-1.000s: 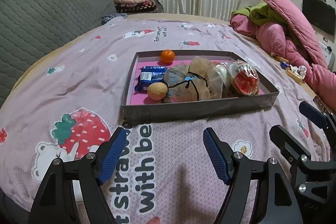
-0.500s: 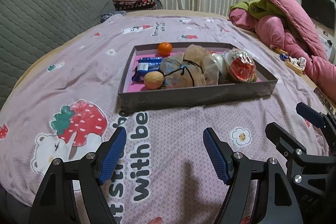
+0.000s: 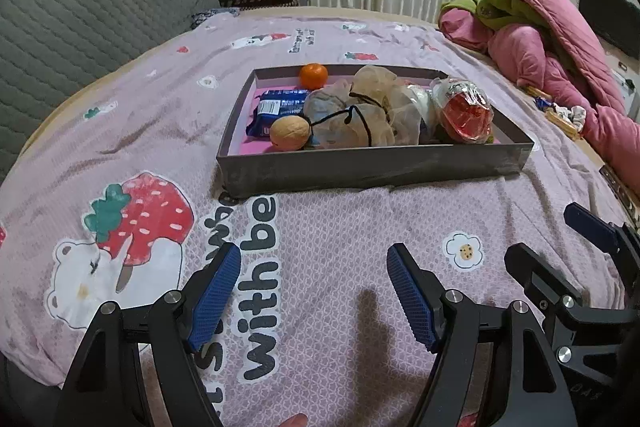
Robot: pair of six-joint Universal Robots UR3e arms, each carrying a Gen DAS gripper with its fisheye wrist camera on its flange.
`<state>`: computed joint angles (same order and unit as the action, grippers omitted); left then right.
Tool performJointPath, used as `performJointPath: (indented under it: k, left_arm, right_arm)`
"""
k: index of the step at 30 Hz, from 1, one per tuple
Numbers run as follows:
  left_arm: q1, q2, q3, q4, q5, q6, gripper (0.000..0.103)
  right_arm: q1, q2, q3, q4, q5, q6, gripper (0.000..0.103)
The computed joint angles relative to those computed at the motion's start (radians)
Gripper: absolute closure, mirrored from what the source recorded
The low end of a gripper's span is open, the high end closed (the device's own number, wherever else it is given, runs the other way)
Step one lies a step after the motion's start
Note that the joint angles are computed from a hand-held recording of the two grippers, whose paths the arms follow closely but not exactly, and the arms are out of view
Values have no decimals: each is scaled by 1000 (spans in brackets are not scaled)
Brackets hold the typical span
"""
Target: Organize objects
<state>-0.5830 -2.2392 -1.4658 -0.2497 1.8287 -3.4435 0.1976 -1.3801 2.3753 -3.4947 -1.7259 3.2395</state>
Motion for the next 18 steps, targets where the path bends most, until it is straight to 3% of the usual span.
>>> performJointPath:
  k: [18]
  left_arm:
    - [-15,-29,35,-30,14,-4,26]
  right_arm:
    - [10,13,-7,8,-16,-3,16]
